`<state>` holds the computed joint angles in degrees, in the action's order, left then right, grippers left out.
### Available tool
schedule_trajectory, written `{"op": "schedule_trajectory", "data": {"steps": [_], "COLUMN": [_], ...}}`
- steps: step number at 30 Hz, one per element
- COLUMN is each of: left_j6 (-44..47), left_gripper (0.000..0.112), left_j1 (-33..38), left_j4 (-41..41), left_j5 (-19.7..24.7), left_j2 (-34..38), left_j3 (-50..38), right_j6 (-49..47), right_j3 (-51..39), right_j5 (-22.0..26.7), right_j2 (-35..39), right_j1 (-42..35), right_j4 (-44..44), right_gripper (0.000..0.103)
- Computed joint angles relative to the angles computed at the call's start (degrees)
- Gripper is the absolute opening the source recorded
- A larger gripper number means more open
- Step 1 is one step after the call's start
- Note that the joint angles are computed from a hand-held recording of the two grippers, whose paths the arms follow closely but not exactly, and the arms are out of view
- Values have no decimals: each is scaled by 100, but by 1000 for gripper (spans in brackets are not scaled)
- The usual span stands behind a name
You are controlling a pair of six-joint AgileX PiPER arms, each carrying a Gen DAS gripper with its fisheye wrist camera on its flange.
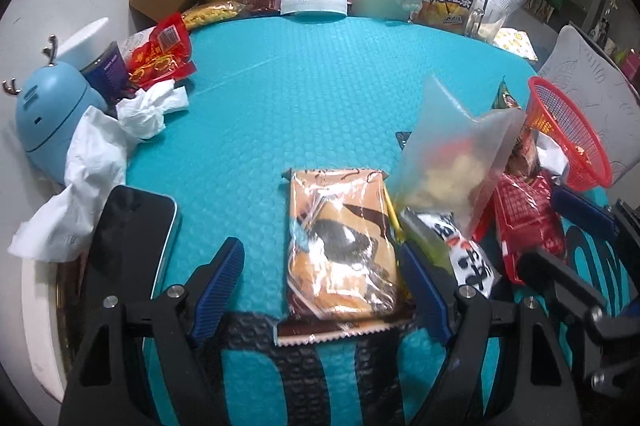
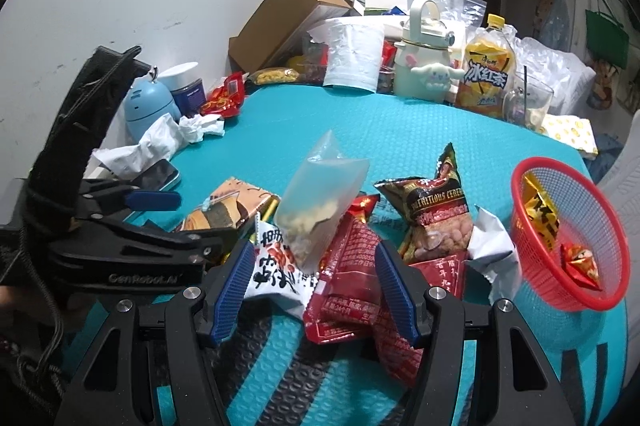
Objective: Organize snacks
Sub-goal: 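Grasp the orange seaweed snack bag with the left tool while the right tool grasps the white printed packet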
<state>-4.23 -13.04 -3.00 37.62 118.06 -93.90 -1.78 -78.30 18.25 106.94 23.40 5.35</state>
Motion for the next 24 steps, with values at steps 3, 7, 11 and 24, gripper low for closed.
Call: {"op": "schedule_trajectory", "data": {"steps": [3,7,11,24], "left_j6": [124,433,857,906], "left_gripper": [79,52,52,52], "left_j1": [43,70,202,442], "left_j4": [-107,-294,-781,-827], "left_j5": [187,17,-69,-612], "left_j2": [170,159,1,-824], "left_j3": [-213,-66,177,1477], "right_j6": [-343,-665,-1146,-1540], "right_j3": [-83,-118,-100,-413], "right_j5": [77,131,167,602], "right_j2": [45,68,63,370], "right_j1": [-47,-31,3,194], "right_j4": [395,721,1149,1547], "right_gripper": [63,63,63,52]}}
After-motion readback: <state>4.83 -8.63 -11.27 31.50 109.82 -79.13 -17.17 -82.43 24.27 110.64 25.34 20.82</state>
